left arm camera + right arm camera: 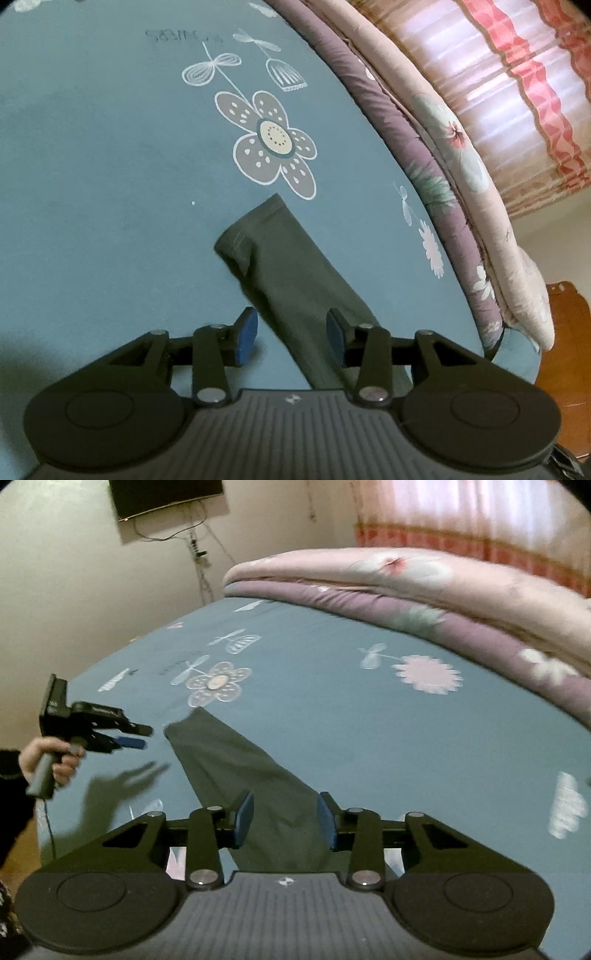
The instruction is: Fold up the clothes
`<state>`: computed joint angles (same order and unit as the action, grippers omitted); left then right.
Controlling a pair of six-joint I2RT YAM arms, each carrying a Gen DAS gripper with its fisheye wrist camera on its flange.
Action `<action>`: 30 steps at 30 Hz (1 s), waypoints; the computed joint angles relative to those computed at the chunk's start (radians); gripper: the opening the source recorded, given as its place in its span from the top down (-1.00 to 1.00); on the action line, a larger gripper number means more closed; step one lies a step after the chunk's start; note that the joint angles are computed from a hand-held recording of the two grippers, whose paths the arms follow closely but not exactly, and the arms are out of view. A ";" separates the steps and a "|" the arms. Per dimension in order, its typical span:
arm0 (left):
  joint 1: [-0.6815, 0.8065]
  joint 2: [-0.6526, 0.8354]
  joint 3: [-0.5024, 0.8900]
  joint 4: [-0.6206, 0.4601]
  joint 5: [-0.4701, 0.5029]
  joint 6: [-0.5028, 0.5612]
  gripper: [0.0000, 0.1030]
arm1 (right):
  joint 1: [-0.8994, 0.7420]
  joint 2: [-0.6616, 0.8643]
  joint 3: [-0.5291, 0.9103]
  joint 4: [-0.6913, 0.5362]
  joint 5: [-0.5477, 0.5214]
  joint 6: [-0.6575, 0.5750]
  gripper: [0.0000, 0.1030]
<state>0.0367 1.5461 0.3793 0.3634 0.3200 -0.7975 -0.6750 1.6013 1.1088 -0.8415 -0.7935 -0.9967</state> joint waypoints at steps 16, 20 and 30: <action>0.105 0.473 -0.004 0.575 0.117 -0.121 0.13 | 0.637 0.716 0.542 0.270 0.152 0.493 0.16; 0.096 0.491 0.016 0.581 0.105 -0.127 0.11 | 0.691 0.840 0.681 0.213 0.164 0.510 0.16; 0.066 0.509 0.062 0.545 0.028 -0.075 0.83 | 0.774 0.851 0.671 0.266 0.239 0.471 0.95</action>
